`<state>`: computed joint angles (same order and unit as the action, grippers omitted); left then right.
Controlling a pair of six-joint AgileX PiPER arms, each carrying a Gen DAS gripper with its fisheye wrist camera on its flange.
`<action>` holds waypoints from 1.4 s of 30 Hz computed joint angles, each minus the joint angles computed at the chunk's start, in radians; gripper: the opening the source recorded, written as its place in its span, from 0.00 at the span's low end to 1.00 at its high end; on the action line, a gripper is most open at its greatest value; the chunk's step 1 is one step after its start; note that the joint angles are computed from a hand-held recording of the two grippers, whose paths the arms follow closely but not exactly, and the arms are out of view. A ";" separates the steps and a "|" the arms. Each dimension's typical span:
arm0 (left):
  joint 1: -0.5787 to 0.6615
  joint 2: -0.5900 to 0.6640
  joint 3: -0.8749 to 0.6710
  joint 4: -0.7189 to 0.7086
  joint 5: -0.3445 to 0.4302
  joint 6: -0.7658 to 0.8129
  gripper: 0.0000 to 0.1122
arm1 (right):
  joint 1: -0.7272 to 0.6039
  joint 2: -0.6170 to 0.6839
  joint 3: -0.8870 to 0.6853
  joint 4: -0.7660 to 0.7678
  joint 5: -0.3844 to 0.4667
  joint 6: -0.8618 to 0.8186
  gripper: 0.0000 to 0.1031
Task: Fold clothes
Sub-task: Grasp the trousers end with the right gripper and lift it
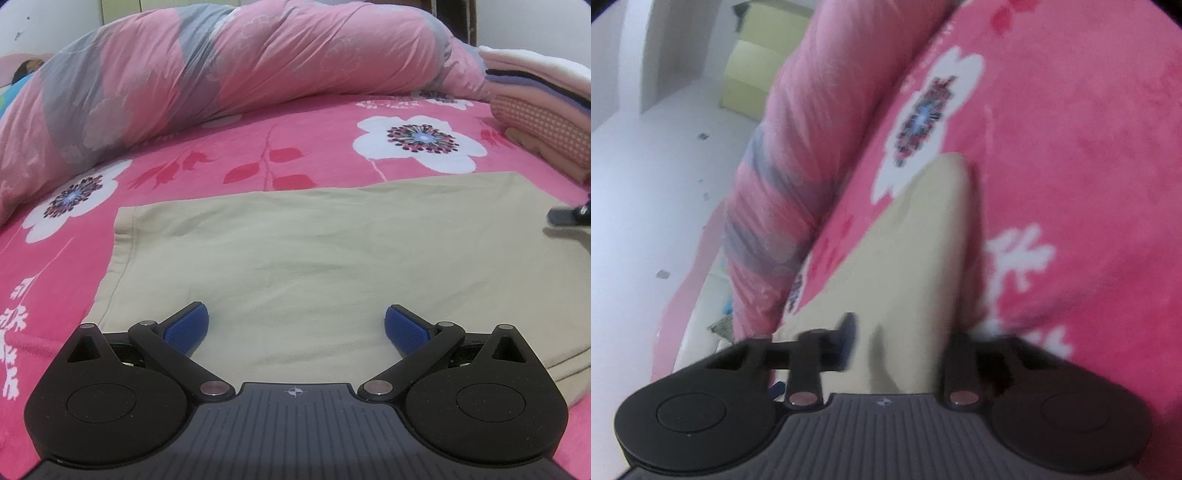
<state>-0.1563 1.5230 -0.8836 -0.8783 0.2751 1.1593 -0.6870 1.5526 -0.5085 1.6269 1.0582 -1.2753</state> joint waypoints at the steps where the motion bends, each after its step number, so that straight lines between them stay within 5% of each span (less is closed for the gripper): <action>1: 0.003 0.000 0.003 -0.023 0.001 0.025 0.92 | -0.009 -0.005 0.009 -0.007 0.014 -0.009 0.21; 6: 0.010 -0.001 0.019 -0.127 -0.006 0.142 0.92 | 0.023 -0.128 0.056 -0.011 -0.051 0.025 0.07; 13: 0.029 0.000 0.042 -0.299 0.005 0.332 0.92 | 0.183 -0.329 -0.053 -0.051 -0.188 0.264 0.06; 20: 0.044 -0.006 0.072 -0.477 0.015 0.516 0.92 | 0.523 -0.370 -0.323 -0.445 -0.474 0.750 0.06; 25: 0.075 0.006 0.062 -0.504 0.070 0.549 0.92 | 0.700 -0.332 -0.475 -0.796 -0.539 1.143 0.06; 31: 0.105 0.017 0.066 -0.577 0.123 0.624 0.92 | 0.891 -0.207 -0.722 -1.231 -0.471 1.572 0.07; 36: 0.261 0.000 0.057 -0.557 0.366 0.596 0.91 | 1.026 -0.063 -0.956 -1.490 -0.332 1.807 0.07; 42: 0.504 -0.022 0.037 -0.557 0.602 0.628 0.91 | 1.129 0.131 -1.245 -1.571 -0.140 1.877 0.07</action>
